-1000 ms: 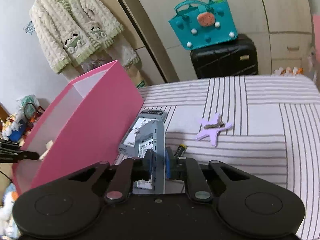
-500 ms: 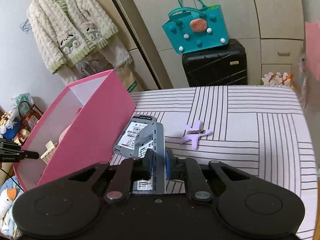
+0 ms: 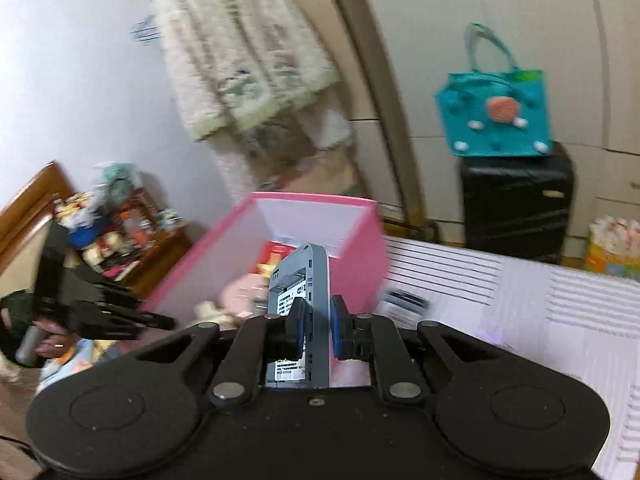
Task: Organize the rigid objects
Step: 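Carry the grey router in the right gripper over the box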
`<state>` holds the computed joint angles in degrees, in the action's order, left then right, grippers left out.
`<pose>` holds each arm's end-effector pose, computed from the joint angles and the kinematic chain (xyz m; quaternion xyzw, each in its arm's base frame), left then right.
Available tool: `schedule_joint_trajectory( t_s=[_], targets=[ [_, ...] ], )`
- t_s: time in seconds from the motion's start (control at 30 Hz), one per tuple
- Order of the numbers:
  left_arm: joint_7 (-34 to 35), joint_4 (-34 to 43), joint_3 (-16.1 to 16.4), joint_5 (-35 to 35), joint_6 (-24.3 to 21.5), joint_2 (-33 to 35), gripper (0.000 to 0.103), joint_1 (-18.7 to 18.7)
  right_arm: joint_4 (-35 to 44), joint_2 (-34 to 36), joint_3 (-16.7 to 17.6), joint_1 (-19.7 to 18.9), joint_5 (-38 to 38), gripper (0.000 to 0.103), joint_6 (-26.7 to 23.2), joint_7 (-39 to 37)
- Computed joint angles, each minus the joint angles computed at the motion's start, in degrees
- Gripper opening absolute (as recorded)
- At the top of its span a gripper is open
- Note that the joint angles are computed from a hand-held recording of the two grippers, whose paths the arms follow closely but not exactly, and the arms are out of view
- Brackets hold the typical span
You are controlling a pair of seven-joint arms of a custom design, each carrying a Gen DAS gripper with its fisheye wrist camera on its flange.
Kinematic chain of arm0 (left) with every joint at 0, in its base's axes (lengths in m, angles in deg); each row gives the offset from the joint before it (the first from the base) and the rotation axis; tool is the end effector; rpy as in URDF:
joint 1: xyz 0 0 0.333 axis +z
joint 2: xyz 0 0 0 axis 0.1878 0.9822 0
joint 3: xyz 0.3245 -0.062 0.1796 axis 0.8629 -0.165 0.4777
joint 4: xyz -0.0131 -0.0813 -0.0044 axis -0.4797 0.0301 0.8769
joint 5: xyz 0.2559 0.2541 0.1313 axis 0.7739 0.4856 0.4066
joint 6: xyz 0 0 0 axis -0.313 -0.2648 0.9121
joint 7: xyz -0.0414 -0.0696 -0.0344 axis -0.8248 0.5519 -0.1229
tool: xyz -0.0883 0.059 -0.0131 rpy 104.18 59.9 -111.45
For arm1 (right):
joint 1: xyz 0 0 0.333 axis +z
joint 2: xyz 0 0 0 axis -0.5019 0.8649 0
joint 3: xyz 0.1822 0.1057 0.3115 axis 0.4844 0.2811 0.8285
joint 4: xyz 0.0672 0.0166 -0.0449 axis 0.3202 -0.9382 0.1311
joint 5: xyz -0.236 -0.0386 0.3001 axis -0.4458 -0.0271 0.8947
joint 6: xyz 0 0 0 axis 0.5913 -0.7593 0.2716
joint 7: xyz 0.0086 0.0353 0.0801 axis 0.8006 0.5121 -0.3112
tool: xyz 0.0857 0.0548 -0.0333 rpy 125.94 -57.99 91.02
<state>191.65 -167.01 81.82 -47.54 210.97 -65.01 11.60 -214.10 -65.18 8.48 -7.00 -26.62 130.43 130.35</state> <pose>0.5323 -0.0313 0.4968 -0.3494 0.9049 -0.2067 0.1278 0.3515 0.1183 0.5671 -0.5889 0.6594 -0.1690 0.4357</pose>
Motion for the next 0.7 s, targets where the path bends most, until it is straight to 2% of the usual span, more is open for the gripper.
schedule_joint_trajectory(
  t_s=[0.13,0.37,0.5,0.7],
  targets=[
    [0.6,0.4,0.2,-1.2,-0.8,0.2,0.009,0.2,4.0,4.0,-5.9,9.0,1.3,0.016,-0.3,-4.9],
    [1.2,0.5,0.2,-2.1,-1.1,0.3,0.009,0.3,11.6,11.1,-13.6,21.1,8.6,0.016,-6.1,-16.7],
    [2.8,-0.2,0.2,-3.0,-0.1,0.0,0.009,0.2,15.1,14.5,-14.9,22.9,13.2,0.016,-12.3,-22.3],
    [2.7,0.0,0.2,-3.0,-0.3,0.1,0.009,0.2,19.7,17.8,-17.0,25.3,23.3,0.015,-22.4,-34.4]
  ],
)
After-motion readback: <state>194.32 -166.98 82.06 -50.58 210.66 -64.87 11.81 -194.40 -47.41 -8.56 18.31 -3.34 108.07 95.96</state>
